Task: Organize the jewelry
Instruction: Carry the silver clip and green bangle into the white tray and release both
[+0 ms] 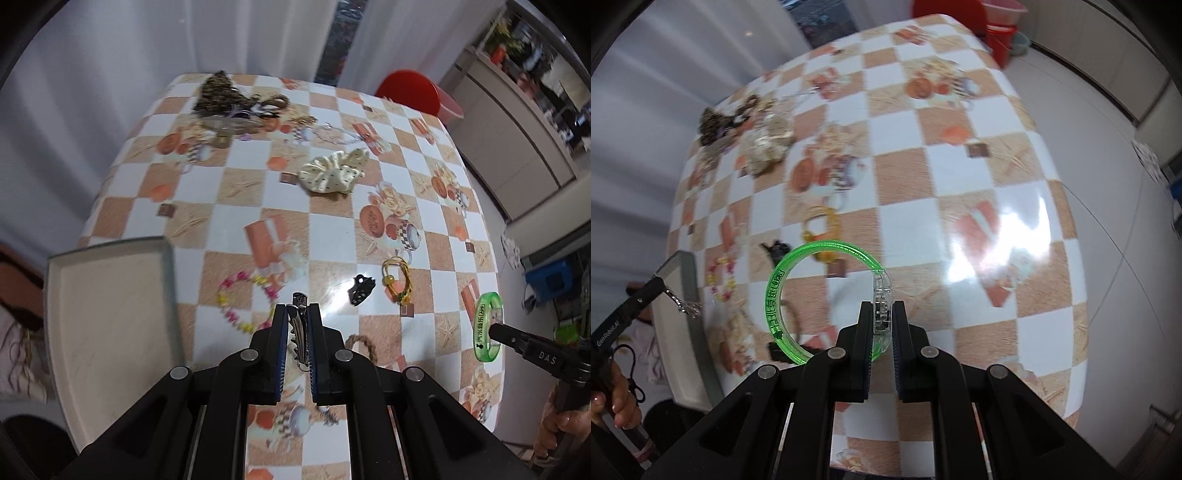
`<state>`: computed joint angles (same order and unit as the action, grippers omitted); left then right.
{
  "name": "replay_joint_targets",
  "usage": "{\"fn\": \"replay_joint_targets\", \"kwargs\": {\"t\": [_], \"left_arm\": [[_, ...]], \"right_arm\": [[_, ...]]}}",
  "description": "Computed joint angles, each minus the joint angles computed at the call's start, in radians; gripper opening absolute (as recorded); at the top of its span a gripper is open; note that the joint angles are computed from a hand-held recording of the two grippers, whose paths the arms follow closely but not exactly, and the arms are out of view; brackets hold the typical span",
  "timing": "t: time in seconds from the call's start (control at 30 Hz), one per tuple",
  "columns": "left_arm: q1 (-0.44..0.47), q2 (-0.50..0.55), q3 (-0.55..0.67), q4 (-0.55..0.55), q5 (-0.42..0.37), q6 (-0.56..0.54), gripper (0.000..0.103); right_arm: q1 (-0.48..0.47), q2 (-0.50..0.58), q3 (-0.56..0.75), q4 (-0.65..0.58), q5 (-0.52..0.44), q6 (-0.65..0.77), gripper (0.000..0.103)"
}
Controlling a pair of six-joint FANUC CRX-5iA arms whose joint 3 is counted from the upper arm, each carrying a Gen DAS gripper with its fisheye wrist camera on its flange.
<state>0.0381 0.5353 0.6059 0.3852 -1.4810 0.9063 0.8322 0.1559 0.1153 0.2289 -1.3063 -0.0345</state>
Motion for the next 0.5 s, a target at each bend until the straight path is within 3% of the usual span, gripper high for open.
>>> {"fn": "replay_joint_targets", "kwargs": {"t": [0.33,0.5], "left_arm": [[0.103,-0.014,-0.010,0.038,-0.005,-0.010,0.014],[0.155,0.031,0.057,0.045,-0.032,-0.021,0.014]], "right_arm": [[0.020,0.143,0.198,0.013,0.003,0.113,0.010],[0.017,0.267,0.372,-0.002,-0.010,0.180,0.010]]}}
